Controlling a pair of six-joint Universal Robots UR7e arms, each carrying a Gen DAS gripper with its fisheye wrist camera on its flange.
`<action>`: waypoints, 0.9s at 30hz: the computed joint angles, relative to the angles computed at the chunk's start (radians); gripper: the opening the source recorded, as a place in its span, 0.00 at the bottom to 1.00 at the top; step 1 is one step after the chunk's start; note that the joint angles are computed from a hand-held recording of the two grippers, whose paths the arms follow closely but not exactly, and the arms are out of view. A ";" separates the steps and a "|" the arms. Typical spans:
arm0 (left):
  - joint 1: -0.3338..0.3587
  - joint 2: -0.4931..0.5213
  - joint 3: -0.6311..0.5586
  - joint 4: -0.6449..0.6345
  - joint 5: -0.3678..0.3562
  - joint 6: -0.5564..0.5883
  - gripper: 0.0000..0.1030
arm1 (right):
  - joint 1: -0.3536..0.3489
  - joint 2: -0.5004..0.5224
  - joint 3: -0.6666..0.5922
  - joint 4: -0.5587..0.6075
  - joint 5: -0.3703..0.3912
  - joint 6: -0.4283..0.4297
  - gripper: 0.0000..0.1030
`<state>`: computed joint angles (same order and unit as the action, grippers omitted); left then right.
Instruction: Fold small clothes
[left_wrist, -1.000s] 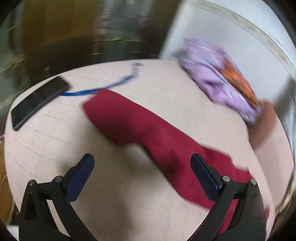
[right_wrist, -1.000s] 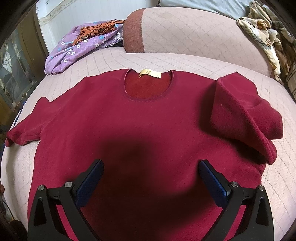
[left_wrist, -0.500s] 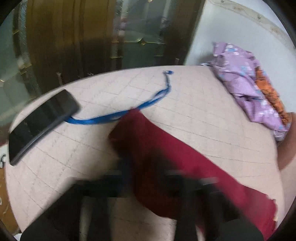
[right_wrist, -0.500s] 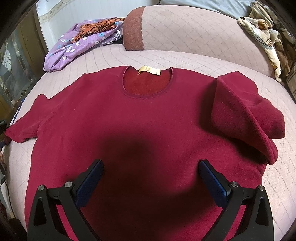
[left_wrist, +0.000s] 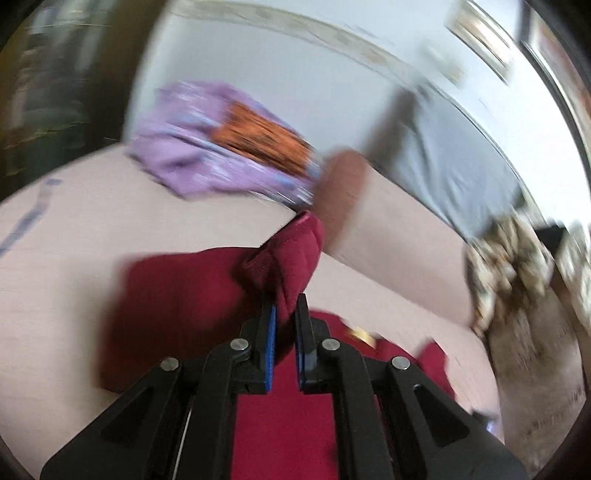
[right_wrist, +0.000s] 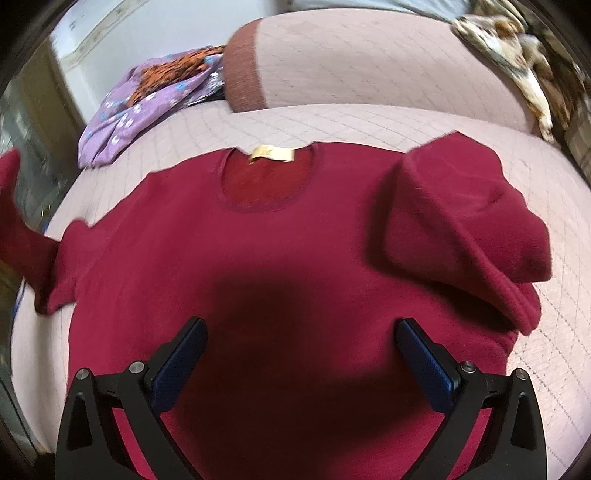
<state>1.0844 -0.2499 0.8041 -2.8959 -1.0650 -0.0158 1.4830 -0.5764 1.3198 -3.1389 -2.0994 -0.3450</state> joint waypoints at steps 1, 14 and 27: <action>-0.006 0.038 -0.047 0.050 -0.022 0.001 0.06 | -0.006 -0.007 -0.001 0.011 0.005 0.022 1.00; -0.029 0.124 -0.136 0.413 -0.056 -0.039 0.56 | -0.051 -0.093 0.024 0.023 0.039 0.170 1.00; 0.004 -0.012 0.142 -0.008 0.267 0.085 0.69 | -0.057 -0.058 -0.078 0.158 0.121 0.143 0.95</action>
<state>1.0882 -0.2616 0.9459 -2.9041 -0.7979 0.0696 1.4259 -0.6342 1.2420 -2.9807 -1.9781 -0.2023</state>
